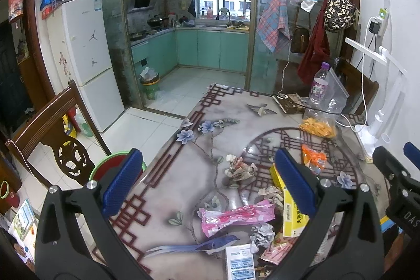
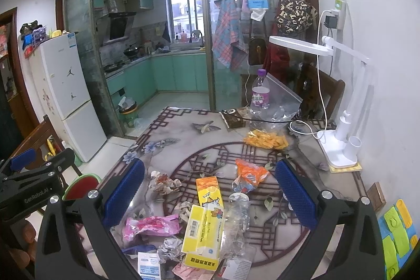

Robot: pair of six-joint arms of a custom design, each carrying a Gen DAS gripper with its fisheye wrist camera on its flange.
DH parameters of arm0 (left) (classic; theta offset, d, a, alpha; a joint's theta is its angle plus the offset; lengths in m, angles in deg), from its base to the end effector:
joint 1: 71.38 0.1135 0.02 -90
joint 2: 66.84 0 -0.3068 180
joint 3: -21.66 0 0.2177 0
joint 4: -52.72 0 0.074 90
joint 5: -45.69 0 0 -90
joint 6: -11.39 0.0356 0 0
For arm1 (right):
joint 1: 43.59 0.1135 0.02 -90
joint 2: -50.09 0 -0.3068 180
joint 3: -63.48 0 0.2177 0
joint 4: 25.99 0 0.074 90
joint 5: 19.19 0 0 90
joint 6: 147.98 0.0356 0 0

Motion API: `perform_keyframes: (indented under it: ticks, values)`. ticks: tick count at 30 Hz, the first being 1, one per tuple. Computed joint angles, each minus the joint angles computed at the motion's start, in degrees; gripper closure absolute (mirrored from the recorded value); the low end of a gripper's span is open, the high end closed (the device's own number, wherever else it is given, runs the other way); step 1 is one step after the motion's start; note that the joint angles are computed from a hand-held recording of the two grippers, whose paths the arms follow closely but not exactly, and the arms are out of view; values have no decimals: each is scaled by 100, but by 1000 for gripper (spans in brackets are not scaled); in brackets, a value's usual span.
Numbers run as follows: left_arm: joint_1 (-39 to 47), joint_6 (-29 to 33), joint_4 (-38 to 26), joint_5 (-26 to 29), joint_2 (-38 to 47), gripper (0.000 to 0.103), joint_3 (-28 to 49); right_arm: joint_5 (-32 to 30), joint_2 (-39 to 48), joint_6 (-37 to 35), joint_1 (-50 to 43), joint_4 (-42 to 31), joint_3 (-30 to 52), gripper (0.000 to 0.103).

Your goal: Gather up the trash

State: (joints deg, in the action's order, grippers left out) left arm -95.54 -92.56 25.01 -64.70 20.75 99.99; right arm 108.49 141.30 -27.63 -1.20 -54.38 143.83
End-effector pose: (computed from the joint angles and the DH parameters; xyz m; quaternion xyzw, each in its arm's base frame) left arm 0.2859 -0.1146 0.3204 -0.0003 0.8842 0.0063 0.4670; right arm 0.2506 0.1993 0.3146 0.0479 0.8649 0.0056 0.4996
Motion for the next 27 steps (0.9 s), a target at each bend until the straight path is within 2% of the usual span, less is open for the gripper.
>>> perform_keyframes:
  ticks: [19, 23, 27]
  values:
    - [-2, 51, 19, 67, -61, 4, -89, -80, 43, 19, 17, -42, -65, 7]
    - [176, 233, 334, 425, -133, 4, -401, -284, 78, 47, -174, -25, -167, 7]
    - [462, 513, 439, 1286, 66, 4, -756, -520, 117, 95, -394, -65, -293, 7]
